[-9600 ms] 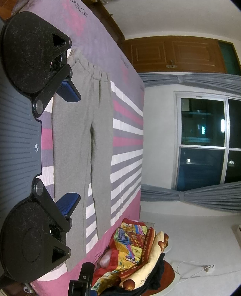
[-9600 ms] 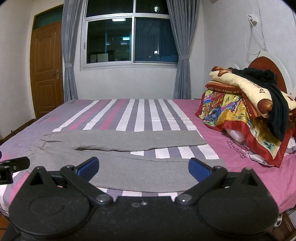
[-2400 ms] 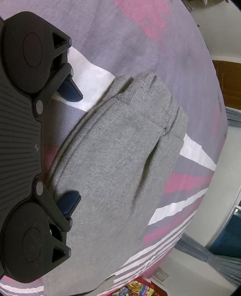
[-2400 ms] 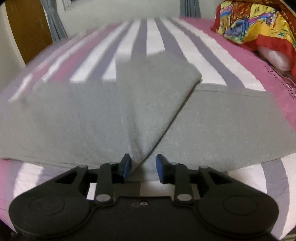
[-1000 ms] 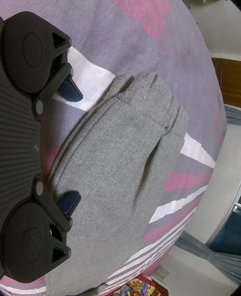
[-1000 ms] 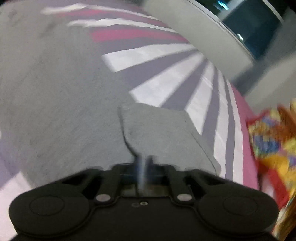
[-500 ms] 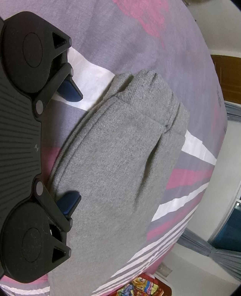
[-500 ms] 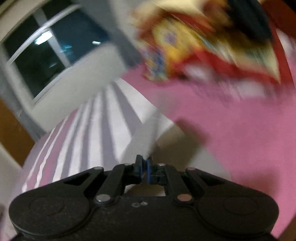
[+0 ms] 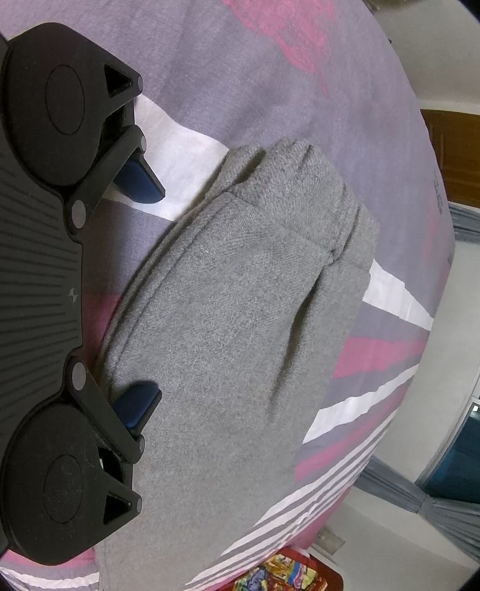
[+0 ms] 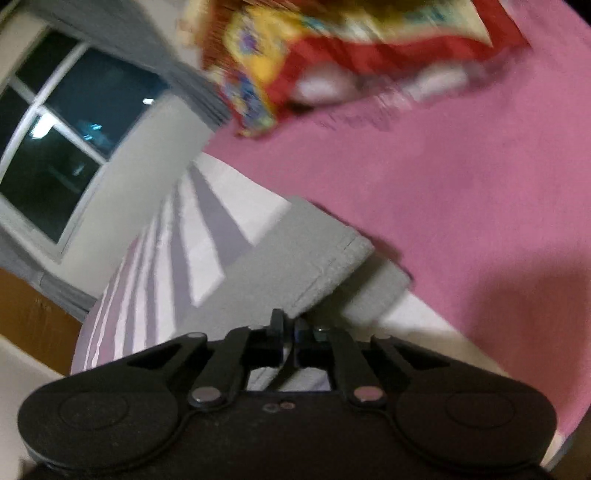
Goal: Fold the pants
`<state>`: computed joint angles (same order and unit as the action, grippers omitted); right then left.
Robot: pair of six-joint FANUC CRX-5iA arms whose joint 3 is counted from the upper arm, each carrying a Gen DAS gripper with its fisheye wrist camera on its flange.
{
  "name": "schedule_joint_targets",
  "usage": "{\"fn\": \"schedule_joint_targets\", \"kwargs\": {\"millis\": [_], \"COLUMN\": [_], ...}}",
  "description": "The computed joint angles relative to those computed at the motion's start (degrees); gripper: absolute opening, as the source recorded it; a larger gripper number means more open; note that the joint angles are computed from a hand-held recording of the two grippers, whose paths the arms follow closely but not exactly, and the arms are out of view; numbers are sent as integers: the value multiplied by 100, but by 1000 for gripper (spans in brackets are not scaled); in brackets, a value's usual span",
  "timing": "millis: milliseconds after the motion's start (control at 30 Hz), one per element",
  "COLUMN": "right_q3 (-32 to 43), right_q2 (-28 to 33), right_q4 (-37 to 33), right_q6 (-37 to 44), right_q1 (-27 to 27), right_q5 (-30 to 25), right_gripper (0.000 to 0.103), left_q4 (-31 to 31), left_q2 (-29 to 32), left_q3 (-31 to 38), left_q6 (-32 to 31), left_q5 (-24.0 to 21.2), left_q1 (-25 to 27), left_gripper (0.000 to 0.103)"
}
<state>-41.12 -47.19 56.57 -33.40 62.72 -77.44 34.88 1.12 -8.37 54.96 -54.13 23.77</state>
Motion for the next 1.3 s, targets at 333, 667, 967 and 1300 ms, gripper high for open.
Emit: {"fn": "schedule_joint_targets", "kwargs": {"millis": [333,667,967,1300], "right_q3": [139,1204,3848,6027], "right_q2": [239,1445,4358,6299], "right_q4": [-458,-211,-2081,-3158], "right_q6": [227,2941,6247,8184], "right_q1": [-47,-90,-1047,-1108], "right_q5": [-322,841,3223,2122], "right_gripper": [22,22,29,37], "left_q4": [232,1402,145,-415], "left_q2": [-177,-718,780,1051], "left_q3": [-245,-599,1182,1499], "left_q6": [-205,-1373,-329,67], "left_q5": [106,768,781,596], "left_q1": [80,-315,-1421,-1446], "left_gripper": [103,103,103,103]}}
